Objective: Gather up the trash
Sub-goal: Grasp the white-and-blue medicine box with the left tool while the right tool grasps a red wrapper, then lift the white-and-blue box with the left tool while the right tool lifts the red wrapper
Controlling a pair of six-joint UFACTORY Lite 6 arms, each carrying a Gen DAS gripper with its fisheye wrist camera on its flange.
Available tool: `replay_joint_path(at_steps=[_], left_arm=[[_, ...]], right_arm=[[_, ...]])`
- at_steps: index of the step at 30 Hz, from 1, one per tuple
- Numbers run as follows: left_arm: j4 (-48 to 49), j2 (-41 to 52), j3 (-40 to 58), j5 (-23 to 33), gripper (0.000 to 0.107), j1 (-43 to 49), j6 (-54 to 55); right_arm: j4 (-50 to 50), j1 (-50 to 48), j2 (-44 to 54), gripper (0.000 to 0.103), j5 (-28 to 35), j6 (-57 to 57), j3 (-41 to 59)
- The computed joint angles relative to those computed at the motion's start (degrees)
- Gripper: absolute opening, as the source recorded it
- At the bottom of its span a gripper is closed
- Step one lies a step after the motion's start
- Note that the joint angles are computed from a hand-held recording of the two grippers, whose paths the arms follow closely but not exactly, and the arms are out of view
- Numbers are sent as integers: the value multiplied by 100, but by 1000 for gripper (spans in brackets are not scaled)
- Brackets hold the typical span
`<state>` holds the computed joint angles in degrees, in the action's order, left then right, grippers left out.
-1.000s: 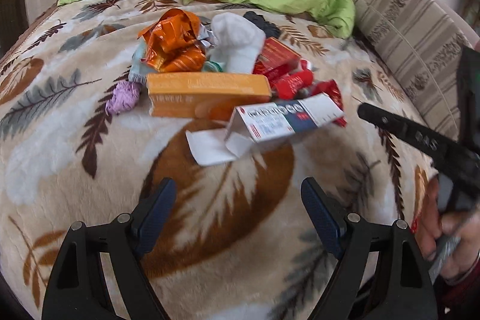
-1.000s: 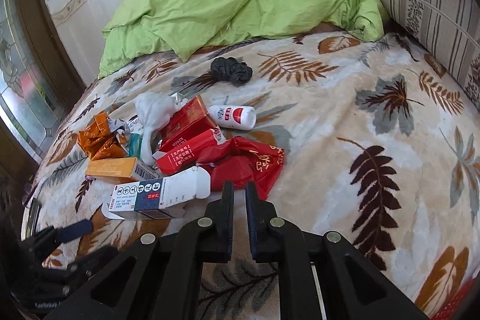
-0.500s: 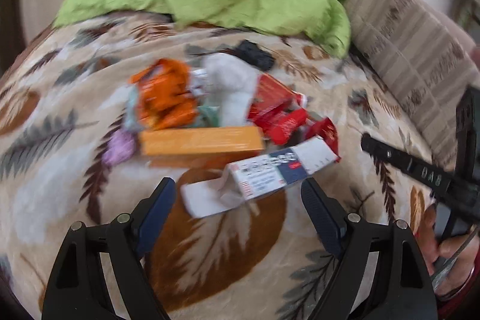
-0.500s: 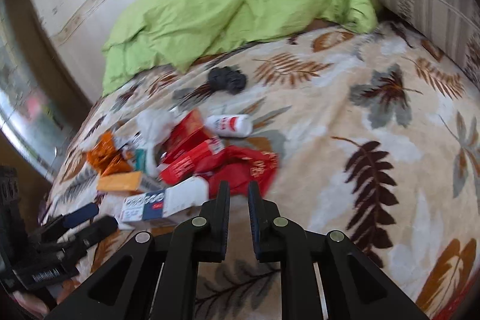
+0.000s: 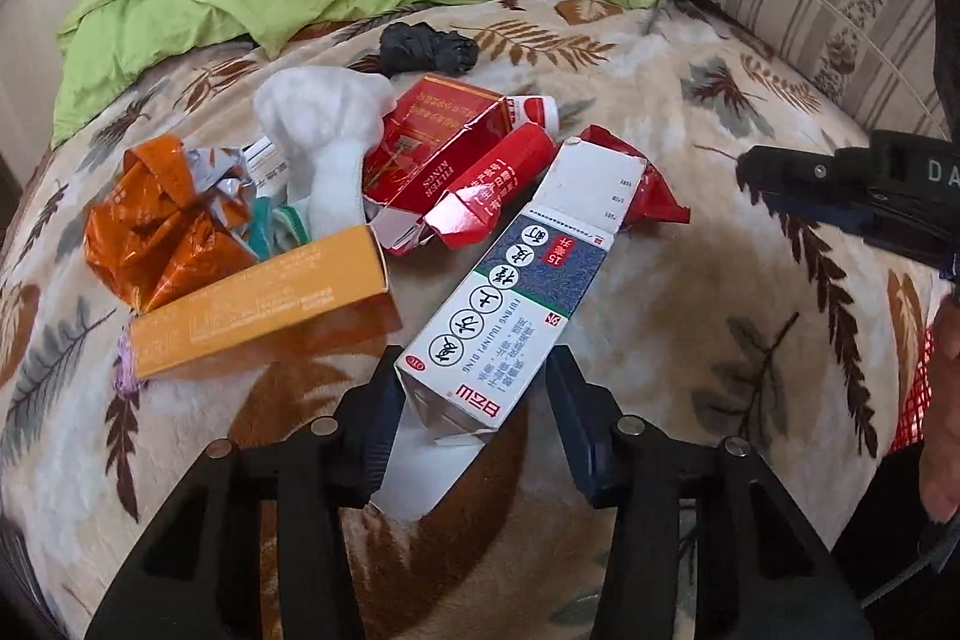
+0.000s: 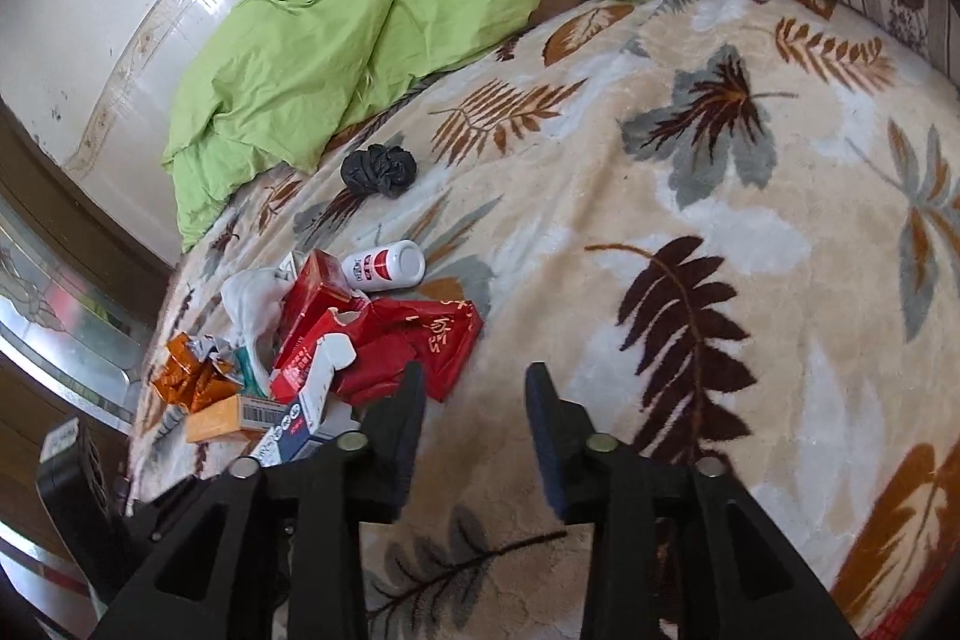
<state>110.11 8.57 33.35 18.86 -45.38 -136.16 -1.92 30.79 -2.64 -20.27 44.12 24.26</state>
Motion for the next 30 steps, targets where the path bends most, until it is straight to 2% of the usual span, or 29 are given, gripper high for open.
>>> replay_joint_path(at_steps=[2, 4, 5, 6, 7, 12, 15, 20, 21, 22, 23, 27, 30], left_arm=[[-51, 121, 112, -20, 69, 59, -102], [188, 234, 194, 34, 72, 81, -404], [343, 356, 292, 55, 70, 100, -585], [558, 433, 337, 50, 64, 112, -821], [642, 514, 393, 34, 48, 109, -952], [491, 333, 116, 362, 42, -212, -1278], [2, -316, -414, 483, 42, -497, -1155], [-1122, -1368, -1289, 915, 35, -1163, -984], [-1252, -1467, -1391, 990, 35, -1265, -1000], [-1395, -1526, -1461, 1084, 35, -1378, -995], [-1549, -1578, -1543, 1223, 35, -1514, -1018], [-1634, -1742, -1703, 1234, 34, -1556, -1170], [-1924, -1900, -1807, 1319, 34, -1800, -1156]], right_arm=[[-236, -59, 176, 42, -98, 282, 105], [-801, -178, 416, 42, -202, 797, 247], [-986, -240, 518, 42, -250, 1004, 294], [-1285, -334, 652, 42, -334, 1310, 355], [-1614, -430, 775, 42, -397, 1596, 425], [-2477, -623, 1372, 42, -447, 2324, 863], [-2452, -580, 1709, 42, -369, 2247, 1191], [-2473, -559, 2308, 42, -522, 2130, 1738], [-2388, -527, 2313, 39, -534, 2023, 1742], [-2385, -515, 2294, 19, -578, 1995, 1719], [-2618, -514, 2311, 10, -625, 2150, 1740], [-1997, -247, 1909, 5, -490, 1525, 1428], [-653, 162, 1109, 5, -238, 227, 887]])
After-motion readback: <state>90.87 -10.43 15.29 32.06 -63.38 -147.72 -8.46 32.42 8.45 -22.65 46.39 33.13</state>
